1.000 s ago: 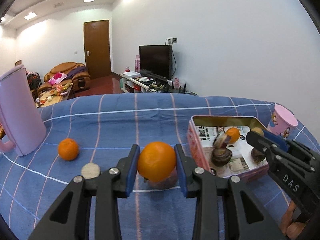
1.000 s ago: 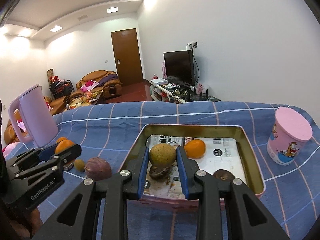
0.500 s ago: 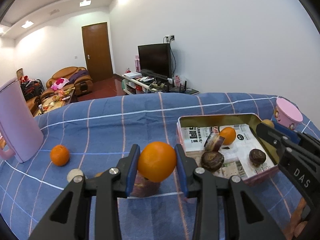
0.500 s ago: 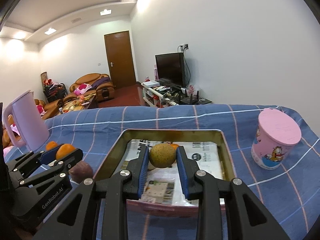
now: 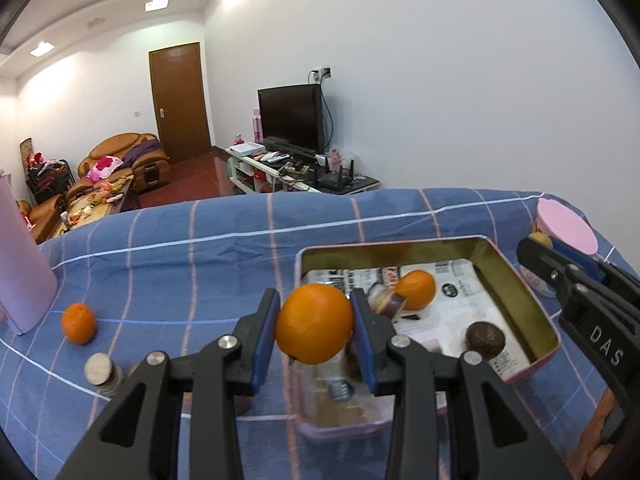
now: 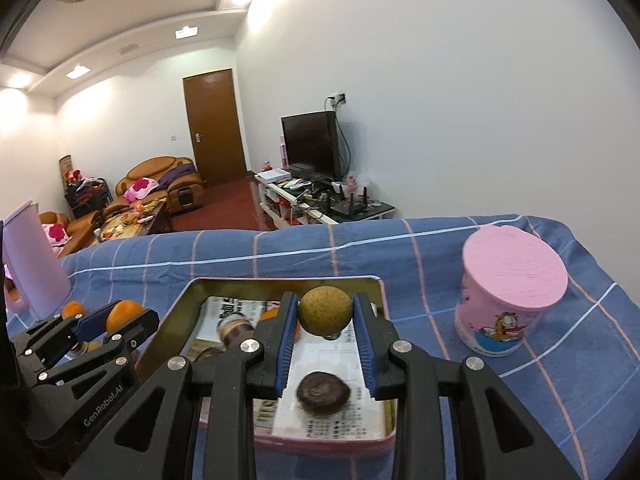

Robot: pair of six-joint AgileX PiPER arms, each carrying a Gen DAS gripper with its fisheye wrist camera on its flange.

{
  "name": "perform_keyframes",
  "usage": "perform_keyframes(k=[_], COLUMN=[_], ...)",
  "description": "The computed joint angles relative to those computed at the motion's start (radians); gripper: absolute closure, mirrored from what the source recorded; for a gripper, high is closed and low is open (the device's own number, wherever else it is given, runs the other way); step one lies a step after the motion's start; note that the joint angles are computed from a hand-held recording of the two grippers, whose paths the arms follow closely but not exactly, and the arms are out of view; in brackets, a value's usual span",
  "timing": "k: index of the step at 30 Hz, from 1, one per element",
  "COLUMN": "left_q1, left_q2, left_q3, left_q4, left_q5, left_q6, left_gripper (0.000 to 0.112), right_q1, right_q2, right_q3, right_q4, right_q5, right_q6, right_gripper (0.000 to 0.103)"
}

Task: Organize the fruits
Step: 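Carry the orange and the brown fruit with both grippers over the pink tin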

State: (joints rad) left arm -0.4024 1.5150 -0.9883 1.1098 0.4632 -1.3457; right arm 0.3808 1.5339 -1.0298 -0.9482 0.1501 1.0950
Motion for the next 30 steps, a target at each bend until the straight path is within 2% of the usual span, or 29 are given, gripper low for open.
perform_keyframes(k=[5, 11, 14, 20, 24, 27, 30], left_q1=[-0.03, -0.037, -0.032, -0.033, -0.031, -0.034, -0.045], left_q2=[0.057, 0.105, 0.111, 0.109, 0.117, 0.133, 0.167], left_q3=[-0.069, -0.106, -0.113, -0.116, -0.126, -0.148, -0.197], left_q4=[-0.04, -0.075, -0.088, -0.083, -0.099, -0.126, -0.165], left_q5=[0.004, -0.012, -0.015, -0.013, -0.015, -0.01, 0.007], left_q6=[0.024, 0.056, 0.073, 0.069, 0.081, 0.107, 0.148], left_gripper=[0.074, 0.074, 0.074, 0.074, 0.074, 0.074, 0.074], right_q1=[-0.018, -0.07, -0.071, -0.057, -0.068, -0.068, -0.06], right_q2=[0.014, 0.027, 0.034, 0.063, 0.07, 0.072, 0.072], right_q3=[-0.014, -0.036, -0.045, -0.065, -0.071, -0.073, -0.073], right_q4=[-0.089, 0.163, 0.203, 0.183, 0.247, 0.195, 0.072], right_q5=[0.021, 0.009, 0.017, 0.039, 0.029, 0.032, 0.049], right_q6=[0.08, -0.15, -0.192, -0.181, -0.238, -0.192, -0.077], right_gripper=[0.073, 0.073, 0.073, 0.073, 0.073, 0.073, 0.073])
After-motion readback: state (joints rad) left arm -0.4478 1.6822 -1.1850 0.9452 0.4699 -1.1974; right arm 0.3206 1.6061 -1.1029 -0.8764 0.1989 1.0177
